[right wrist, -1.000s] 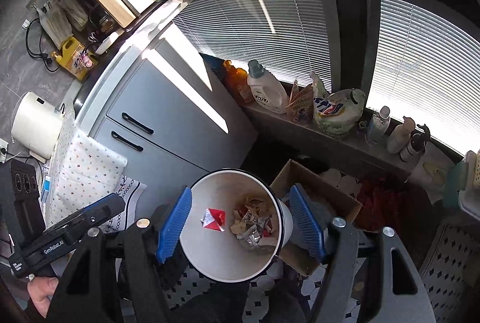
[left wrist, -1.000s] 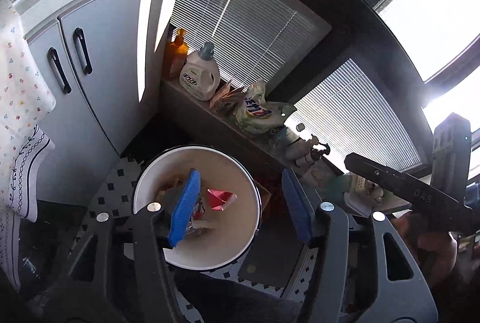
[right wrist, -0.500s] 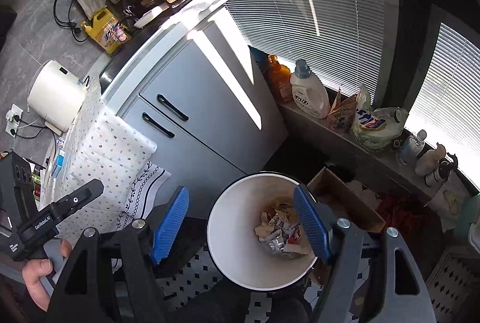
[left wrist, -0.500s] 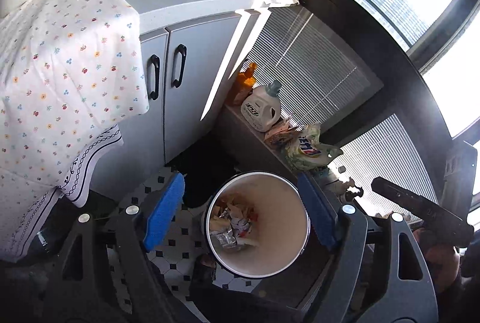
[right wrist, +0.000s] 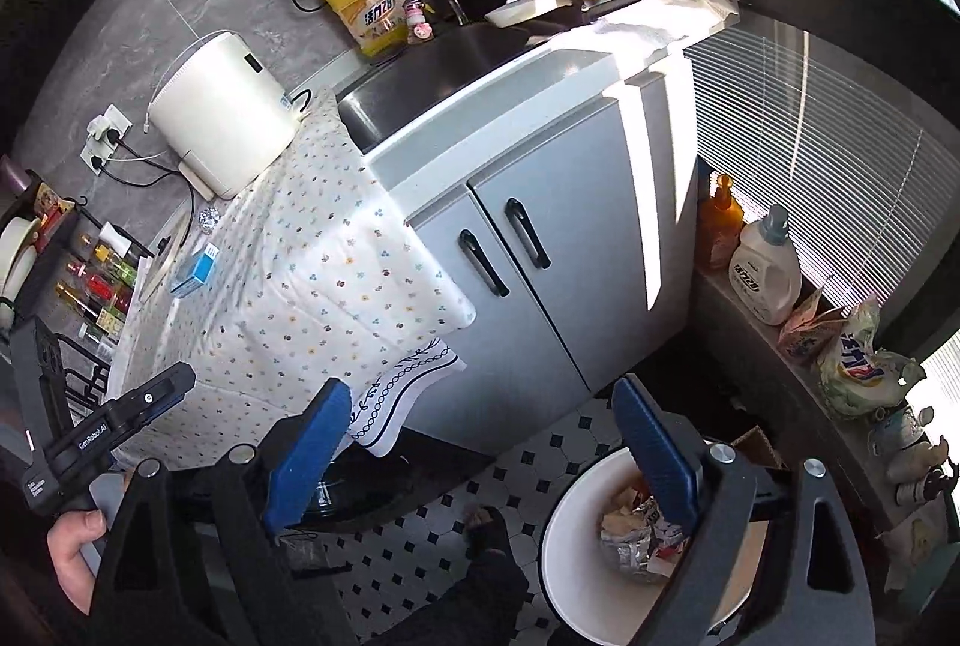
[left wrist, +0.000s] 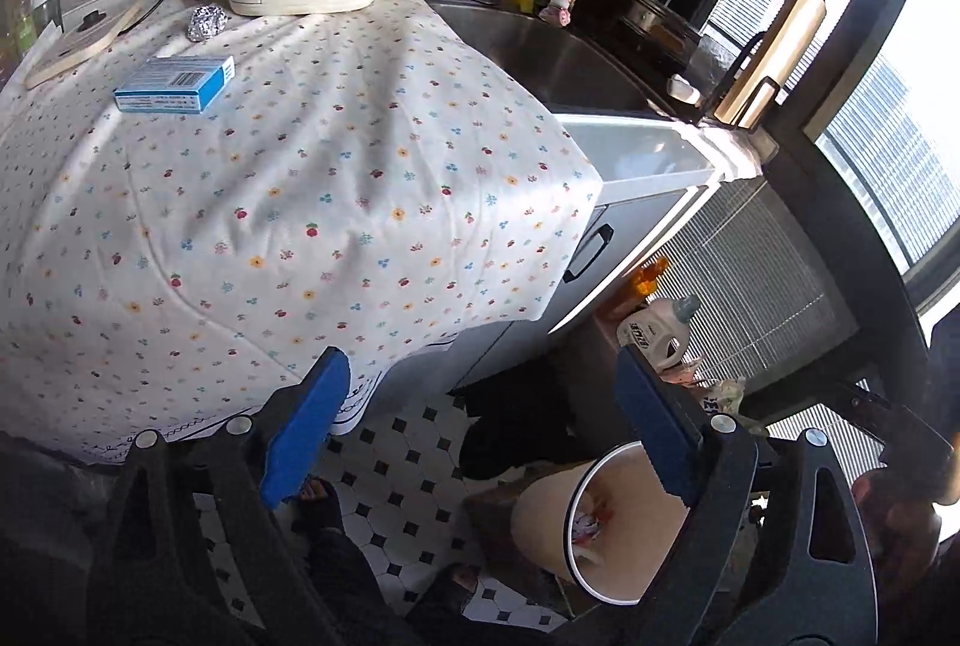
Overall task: Collect trash
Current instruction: 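Move both tools back up to the counter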
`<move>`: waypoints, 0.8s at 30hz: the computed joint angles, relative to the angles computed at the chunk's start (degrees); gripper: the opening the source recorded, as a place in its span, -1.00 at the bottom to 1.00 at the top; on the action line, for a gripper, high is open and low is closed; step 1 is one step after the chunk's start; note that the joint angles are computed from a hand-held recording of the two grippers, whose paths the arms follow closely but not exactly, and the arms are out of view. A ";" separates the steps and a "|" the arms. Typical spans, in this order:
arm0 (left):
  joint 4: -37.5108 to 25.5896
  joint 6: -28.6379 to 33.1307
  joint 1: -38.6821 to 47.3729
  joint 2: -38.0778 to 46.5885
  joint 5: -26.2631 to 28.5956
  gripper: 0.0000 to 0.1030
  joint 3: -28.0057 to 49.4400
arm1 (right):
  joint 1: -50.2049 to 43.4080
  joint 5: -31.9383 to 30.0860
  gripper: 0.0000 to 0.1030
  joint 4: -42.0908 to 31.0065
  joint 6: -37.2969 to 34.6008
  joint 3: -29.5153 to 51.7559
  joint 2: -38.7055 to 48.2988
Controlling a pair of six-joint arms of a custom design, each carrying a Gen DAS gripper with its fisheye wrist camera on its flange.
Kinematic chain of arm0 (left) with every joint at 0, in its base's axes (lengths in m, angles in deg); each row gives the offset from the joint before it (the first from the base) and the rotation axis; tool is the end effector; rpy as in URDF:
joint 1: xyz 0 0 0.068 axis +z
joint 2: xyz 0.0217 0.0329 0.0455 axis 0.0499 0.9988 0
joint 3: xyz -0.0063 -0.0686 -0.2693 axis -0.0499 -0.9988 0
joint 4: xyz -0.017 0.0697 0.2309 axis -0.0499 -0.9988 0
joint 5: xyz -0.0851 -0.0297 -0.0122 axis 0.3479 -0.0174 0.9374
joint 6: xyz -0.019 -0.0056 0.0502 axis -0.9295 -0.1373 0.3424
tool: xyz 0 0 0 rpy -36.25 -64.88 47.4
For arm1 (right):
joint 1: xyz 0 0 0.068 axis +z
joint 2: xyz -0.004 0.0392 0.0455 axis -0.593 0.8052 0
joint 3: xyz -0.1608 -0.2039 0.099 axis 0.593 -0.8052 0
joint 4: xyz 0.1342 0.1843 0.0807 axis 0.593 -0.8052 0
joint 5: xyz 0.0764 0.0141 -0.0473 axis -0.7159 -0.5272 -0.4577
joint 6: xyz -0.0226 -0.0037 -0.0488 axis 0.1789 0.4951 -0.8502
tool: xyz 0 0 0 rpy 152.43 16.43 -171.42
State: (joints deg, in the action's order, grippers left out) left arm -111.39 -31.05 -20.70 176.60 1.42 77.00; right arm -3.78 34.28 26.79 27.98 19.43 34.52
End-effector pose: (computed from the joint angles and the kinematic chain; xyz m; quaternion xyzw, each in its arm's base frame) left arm 0.2775 -0.1291 0.2791 0.1317 0.9299 -0.1934 0.2837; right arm 0.1478 0.0819 0.2743 0.2370 0.9029 0.1284 0.3348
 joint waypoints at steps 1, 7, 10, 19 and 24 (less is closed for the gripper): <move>-0.36 0.64 1.97 -0.34 0.31 0.73 0.19 | -0.05 -0.36 0.76 1.84 -1.34 1.61 2.85; -1.92 4.20 13.50 -1.22 1.44 0.83 1.72 | 0.91 -1.80 0.85 10.32 -8.76 12.41 18.77; -2.53 5.56 19.15 -0.34 2.09 0.86 3.37 | 1.52 -2.80 0.85 12.61 -12.26 18.54 26.15; -1.68 7.39 32.48 3.93 4.89 0.88 8.97 | 2.50 -6.84 0.85 12.49 -21.57 42.55 47.39; -1.58 7.85 36.83 8.55 5.60 0.88 13.41 | 3.09 -8.08 0.85 7.91 -27.36 60.07 59.21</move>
State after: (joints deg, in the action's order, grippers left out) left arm -112.97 -23.21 16.13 185.15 7.02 90.41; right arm -0.69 26.20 34.70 0.63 79.50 93.73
